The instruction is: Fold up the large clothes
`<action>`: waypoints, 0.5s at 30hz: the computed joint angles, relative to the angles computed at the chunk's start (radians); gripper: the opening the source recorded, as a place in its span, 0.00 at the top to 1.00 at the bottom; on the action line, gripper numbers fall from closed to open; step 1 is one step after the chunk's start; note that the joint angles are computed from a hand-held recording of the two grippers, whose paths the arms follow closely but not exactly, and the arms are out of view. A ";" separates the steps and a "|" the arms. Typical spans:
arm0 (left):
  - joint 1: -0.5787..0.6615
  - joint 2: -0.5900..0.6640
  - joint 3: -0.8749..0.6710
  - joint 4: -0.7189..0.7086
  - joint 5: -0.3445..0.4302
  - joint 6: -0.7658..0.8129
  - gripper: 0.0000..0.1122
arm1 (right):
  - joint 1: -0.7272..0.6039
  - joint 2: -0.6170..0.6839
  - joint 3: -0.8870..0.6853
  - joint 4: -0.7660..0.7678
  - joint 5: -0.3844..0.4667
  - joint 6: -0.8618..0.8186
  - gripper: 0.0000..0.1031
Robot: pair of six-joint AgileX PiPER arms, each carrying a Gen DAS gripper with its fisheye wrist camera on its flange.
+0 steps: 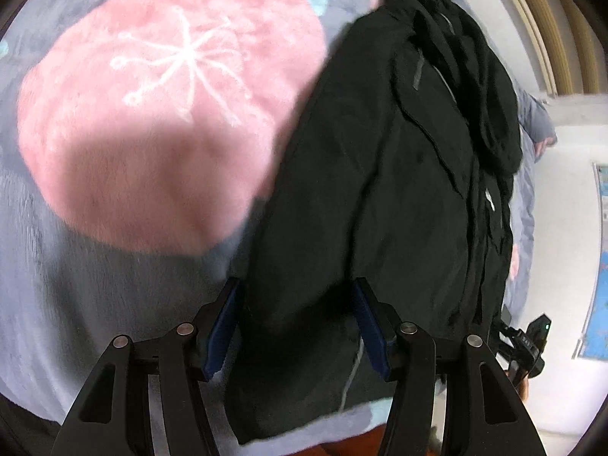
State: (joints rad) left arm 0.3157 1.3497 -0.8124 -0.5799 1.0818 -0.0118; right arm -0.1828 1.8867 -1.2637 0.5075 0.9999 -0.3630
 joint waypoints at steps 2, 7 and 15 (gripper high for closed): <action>-0.054 -0.039 -0.006 0.021 0.020 -0.009 0.62 | 0.028 -0.050 0.036 -0.032 -0.005 -0.035 0.55; -0.091 -0.063 0.015 0.022 0.016 -0.034 0.62 | 0.032 0.006 0.013 -0.033 0.026 -0.036 0.48; -0.095 0.009 0.030 -0.002 -0.034 -0.027 0.70 | 0.048 0.066 -0.060 -0.031 0.072 -0.011 0.68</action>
